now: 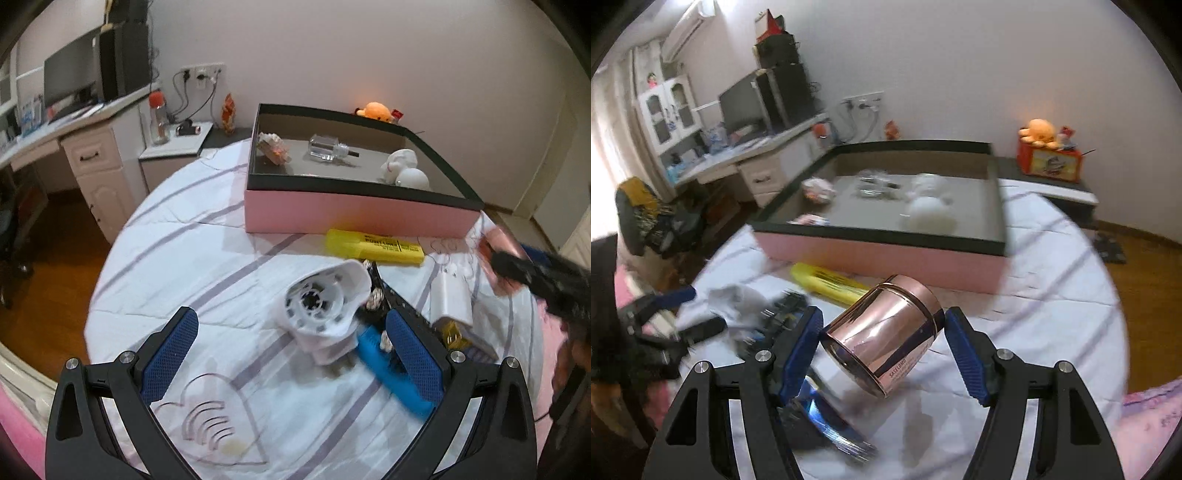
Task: Organize rigid objects
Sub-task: 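Close the left tool on the fan part while the right tool grips the rose-gold cup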
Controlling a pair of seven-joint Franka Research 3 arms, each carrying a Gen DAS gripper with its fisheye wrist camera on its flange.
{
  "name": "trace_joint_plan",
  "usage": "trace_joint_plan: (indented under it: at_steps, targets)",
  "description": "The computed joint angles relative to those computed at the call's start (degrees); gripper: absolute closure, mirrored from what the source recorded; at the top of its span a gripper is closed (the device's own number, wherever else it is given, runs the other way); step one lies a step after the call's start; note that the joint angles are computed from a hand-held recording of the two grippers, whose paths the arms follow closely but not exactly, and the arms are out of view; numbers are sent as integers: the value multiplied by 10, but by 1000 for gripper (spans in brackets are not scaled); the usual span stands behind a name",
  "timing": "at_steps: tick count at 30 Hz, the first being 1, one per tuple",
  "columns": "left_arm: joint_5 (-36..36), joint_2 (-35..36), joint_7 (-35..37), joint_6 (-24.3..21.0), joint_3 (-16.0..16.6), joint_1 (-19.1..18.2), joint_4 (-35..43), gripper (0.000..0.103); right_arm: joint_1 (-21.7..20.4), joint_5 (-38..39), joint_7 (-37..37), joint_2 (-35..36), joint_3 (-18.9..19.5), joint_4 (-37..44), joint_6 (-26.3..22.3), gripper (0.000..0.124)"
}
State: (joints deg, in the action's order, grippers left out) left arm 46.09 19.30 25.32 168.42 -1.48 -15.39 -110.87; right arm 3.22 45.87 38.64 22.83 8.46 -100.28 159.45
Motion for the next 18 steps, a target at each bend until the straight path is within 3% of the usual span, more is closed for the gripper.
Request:
trace_joint_plan:
  at_steps: [4, 11, 13, 15, 16, 18]
  targets:
    - [-40, 31, 27, -18, -19, 10, 35, 0, -5, -17, 21, 2, -17, -12, 0, 54]
    - [-37, 61, 17, -33, 11, -15, 72, 1, -31, -14, 11, 6, -11, -26, -11, 55]
    - [-31, 62, 16, -6, 13, -11, 66, 10, -37, 2, -8, 4, -5, -30, -11, 55]
    - [-46, 56, 35, 12, 4, 2, 53, 43, -38, 12, -18, 2, -3, -33, -10, 54]
    - [-68, 55, 68, 0, -16, 17, 51, 47, -40, 19, -24, 1, -2, -34, -10, 54]
    - [-74, 52, 84, -1, -13, 14, 44, 49, -42, 32, -31, 1, -1, -34, -13, 54]
